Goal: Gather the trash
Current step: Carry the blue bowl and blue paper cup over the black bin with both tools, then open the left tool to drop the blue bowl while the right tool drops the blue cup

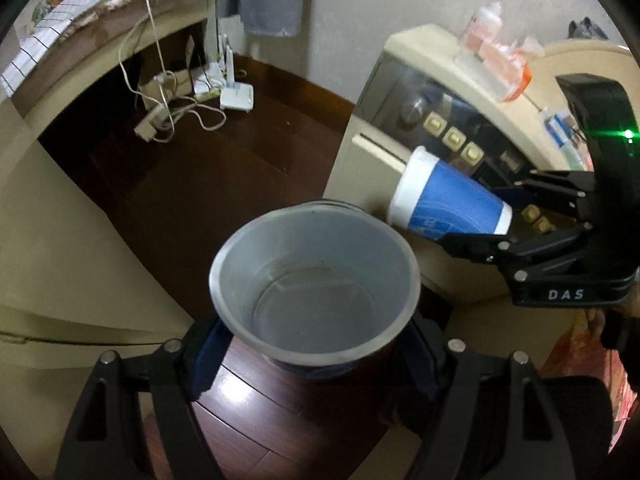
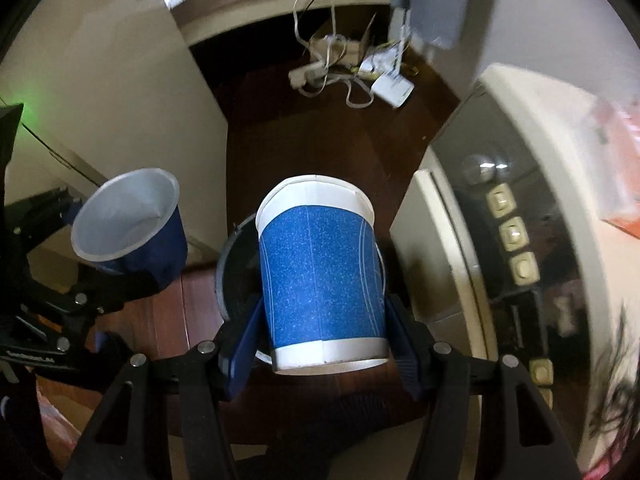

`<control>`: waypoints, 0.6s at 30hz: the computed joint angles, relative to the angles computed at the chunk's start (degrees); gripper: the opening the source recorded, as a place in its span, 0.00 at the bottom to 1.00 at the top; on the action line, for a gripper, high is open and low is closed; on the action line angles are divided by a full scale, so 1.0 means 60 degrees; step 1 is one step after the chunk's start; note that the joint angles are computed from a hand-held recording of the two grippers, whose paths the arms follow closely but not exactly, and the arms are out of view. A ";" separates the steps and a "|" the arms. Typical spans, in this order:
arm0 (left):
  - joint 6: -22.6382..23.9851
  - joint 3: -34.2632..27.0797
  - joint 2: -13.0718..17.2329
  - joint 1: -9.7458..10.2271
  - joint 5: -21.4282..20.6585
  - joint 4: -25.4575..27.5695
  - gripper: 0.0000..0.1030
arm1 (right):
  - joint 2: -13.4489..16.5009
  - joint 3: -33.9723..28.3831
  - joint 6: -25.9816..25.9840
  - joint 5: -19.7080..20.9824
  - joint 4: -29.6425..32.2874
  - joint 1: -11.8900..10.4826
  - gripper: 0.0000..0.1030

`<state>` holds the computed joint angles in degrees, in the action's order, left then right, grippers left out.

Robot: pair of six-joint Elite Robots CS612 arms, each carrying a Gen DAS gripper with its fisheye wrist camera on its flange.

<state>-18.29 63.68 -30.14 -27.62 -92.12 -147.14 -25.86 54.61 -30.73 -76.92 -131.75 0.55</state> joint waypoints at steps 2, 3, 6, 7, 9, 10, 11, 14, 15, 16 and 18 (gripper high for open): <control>-0.0097 -0.0236 0.0184 0.0091 -0.0530 0.0195 0.76 | 0.0272 -0.0347 -0.0352 0.0009 0.0461 0.0022 0.60; -0.0168 -0.0355 0.0306 0.0126 -0.0777 0.0252 0.78 | 0.0351 -0.0423 -0.0471 0.0007 0.0553 0.0034 0.62; -0.0363 -0.0654 0.0556 0.0218 -0.1093 0.0874 0.92 | 0.0583 -0.0300 -0.0909 -0.0551 0.0021 0.0103 1.00; -0.0538 -0.0570 0.0536 0.0227 -0.0948 0.0889 0.92 | 0.0673 -0.0388 -0.0880 -0.0898 0.0130 0.0125 1.00; -0.0692 -0.0332 0.0421 0.0218 -0.0551 0.0770 0.92 | 0.0700 -0.0402 -0.0662 -0.1034 0.0137 0.0100 1.00; -0.0826 -0.0087 0.0289 0.0209 -0.0297 0.0611 0.92 | 0.0629 -0.0269 -0.0470 -0.0909 -0.0007 0.0048 1.00; -0.0870 0.0110 0.0175 0.0191 -0.0044 0.0479 0.93 | 0.0542 -0.0141 -0.0308 -0.0841 -0.0123 0.0013 1.00; -0.0984 0.0605 -0.0119 0.0154 0.0556 0.0096 0.95 | 0.0307 0.0183 -0.0099 -0.0896 -0.0581 0.0016 1.00; -0.1022 0.0640 -0.0156 0.0158 0.0640 0.0076 0.95 | 0.0228 0.0263 0.0010 -0.0836 -0.0642 0.0020 1.00; -0.1089 0.0825 -0.0290 0.0126 0.0858 -0.0066 0.95 | 0.0128 0.0352 0.0111 -0.0669 -0.0668 0.0007 1.00; -0.1165 0.1050 -0.0451 0.0116 0.1032 -0.0284 0.95 | 0.0019 0.0429 0.0259 -0.0539 -0.0805 0.0043 1.00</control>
<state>-25.27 69.98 -32.85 -26.93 -85.92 -148.84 -25.74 57.18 -29.17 -80.16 -136.59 0.80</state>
